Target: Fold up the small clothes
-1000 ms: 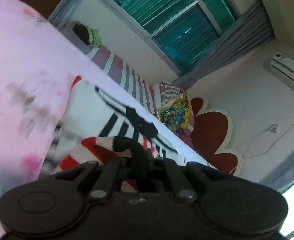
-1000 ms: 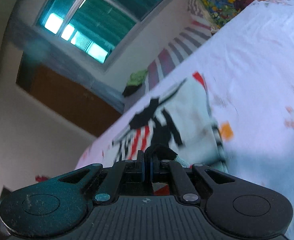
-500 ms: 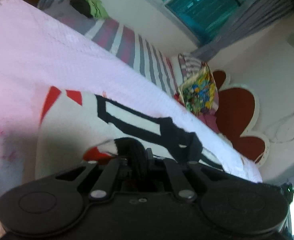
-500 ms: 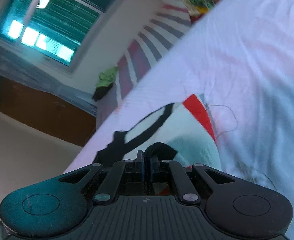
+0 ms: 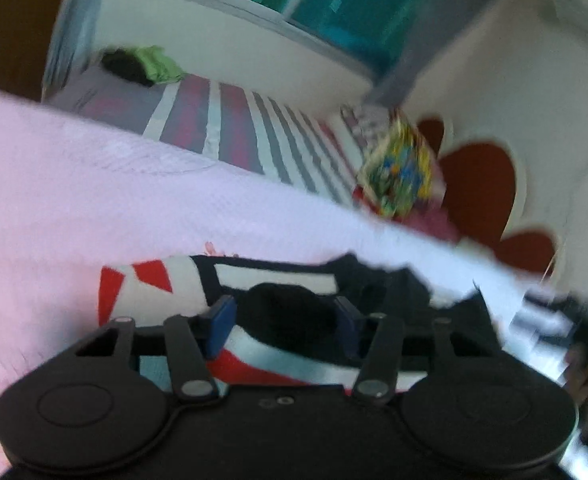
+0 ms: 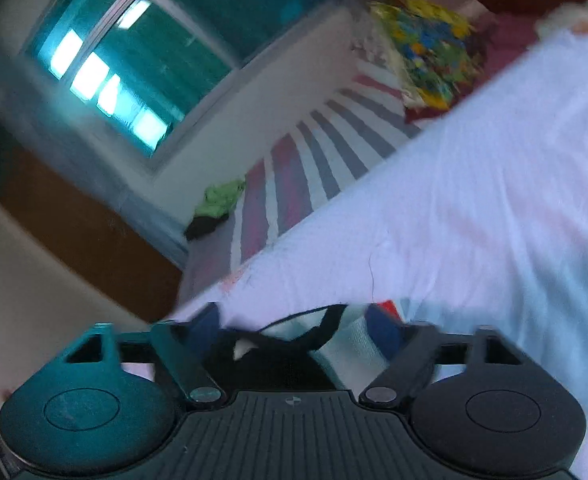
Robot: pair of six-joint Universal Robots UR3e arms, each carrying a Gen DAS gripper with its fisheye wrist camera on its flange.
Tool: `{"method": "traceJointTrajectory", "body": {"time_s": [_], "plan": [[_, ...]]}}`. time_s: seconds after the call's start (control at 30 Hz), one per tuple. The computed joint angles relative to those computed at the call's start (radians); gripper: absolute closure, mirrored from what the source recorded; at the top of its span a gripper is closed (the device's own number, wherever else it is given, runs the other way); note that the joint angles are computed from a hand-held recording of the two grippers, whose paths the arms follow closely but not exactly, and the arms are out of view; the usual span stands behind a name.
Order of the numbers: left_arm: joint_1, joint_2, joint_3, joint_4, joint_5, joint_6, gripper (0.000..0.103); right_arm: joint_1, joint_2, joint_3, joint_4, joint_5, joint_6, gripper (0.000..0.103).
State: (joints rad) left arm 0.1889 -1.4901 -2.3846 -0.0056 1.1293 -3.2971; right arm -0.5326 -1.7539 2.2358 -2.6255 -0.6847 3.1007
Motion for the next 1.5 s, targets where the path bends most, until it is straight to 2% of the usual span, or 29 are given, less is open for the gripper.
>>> {"method": "traceJointTrajectory", "body": {"time_s": [0.13, 0.23, 0.27, 0.33, 0.37, 0.4, 0.43, 0.47, 0.53, 0.6, 0.7, 0.77, 0.83, 0.87, 0.9, 0.93, 1.03, 1.1, 1.23, 1.3, 1.4, 1.5], "plan": [[-0.077, -0.045, 0.085, -0.085, 0.102, 0.069, 0.053, 0.09, 0.019, -0.042, 0.034, -0.101, -0.111, 0.045], [-0.112, -0.092, 0.142, -0.123, 0.151, 0.1, 0.053, 0.17, 0.061, -0.046, -0.018, -0.195, -0.138, 0.045], [-0.112, -0.092, 0.144, -0.126, 0.15, 0.103, 0.053, 0.209, 0.105, -0.037, -0.083, -0.228, -0.135, 0.045], [-0.079, -0.086, 0.098, -0.027, 0.107, 0.084, 0.051, 0.241, 0.128, -0.014, -0.142, -0.264, -0.145, 0.045], [-0.073, -0.084, 0.067, 0.052, 0.123, 0.045, 0.051, 0.255, 0.143, 0.002, -0.182, -0.277, -0.145, 0.045], [-0.064, -0.08, 0.039, 0.117, 0.14, -0.001, 0.046, 0.262, 0.151, 0.01, -0.206, -0.283, -0.14, 0.045], [-0.034, -0.066, 0.004, 0.163, 0.118, -0.026, 0.04, 0.267, 0.177, 0.005, -0.235, -0.286, -0.132, 0.045], [0.016, -0.043, -0.039, 0.198, 0.053, -0.027, 0.038, 0.267, 0.176, 0.01, -0.243, -0.285, -0.128, 0.045], [0.078, 0.004, -0.074, 0.162, -0.041, 0.044, 0.036, 0.265, 0.163, 0.01, -0.237, -0.282, -0.13, 0.045], [0.067, 0.024, -0.045, 0.052, -0.038, 0.136, 0.041, 0.272, 0.171, -0.005, -0.236, -0.29, -0.142, 0.045], [-0.013, -0.027, 0.057, -0.084, 0.063, 0.203, 0.049, 0.3, 0.214, -0.04, -0.255, -0.321, -0.133, 0.045], [-0.03, -0.068, 0.104, -0.141, 0.07, 0.224, 0.056, 0.329, 0.237, -0.065, -0.266, -0.353, -0.12, 0.045], [-0.068, -0.099, 0.129, -0.151, 0.12, 0.246, 0.061, 0.364, 0.26, -0.094, -0.256, -0.396, -0.126, 0.045], [-0.078, -0.104, 0.128, -0.145, 0.134, 0.265, 0.064, 0.386, 0.276, -0.118, -0.241, -0.428, -0.141, 0.048], [-0.091, -0.104, 0.13, -0.141, 0.152, 0.275, 0.073, 0.409, 0.293, -0.134, -0.238, -0.46, -0.156, 0.072], [-0.099, -0.107, 0.126, -0.124, 0.164, 0.273, 0.084, 0.433, 0.306, -0.145, -0.244, -0.492, -0.167, 0.075], [-0.117, -0.101, 0.075, -0.031, 0.194, 0.249, 0.098, 0.466, 0.328, -0.131, -0.319, -0.529, -0.179, 0.087], [-0.134, -0.103, 0.034, 0.062, 0.222, 0.238, 0.099, 0.47, 0.328, -0.11, -0.386, -0.535, -0.156, 0.1], [-0.156, -0.111, -0.096, 0.386, 0.268, 0.155, 0.099, 0.458, 0.302, -0.058, -0.552, -0.494, -0.106, 0.1], [-0.207, -0.122, -0.088, 0.407, 0.363, 0.132, 0.099, 0.468, 0.313, -0.069, -0.585, -0.51, -0.088, 0.1], [-0.237, -0.152, -0.035, 0.317, 0.421, 0.096, 0.099, 0.497, 0.379, -0.147, -0.522, -0.6, -0.046, 0.1], [-0.269, -0.18, 0.025, 0.244, 0.472, 0.083, 0.099, 0.494, 0.449, -0.195, -0.457, -0.613, -0.048, 0.1]]}}
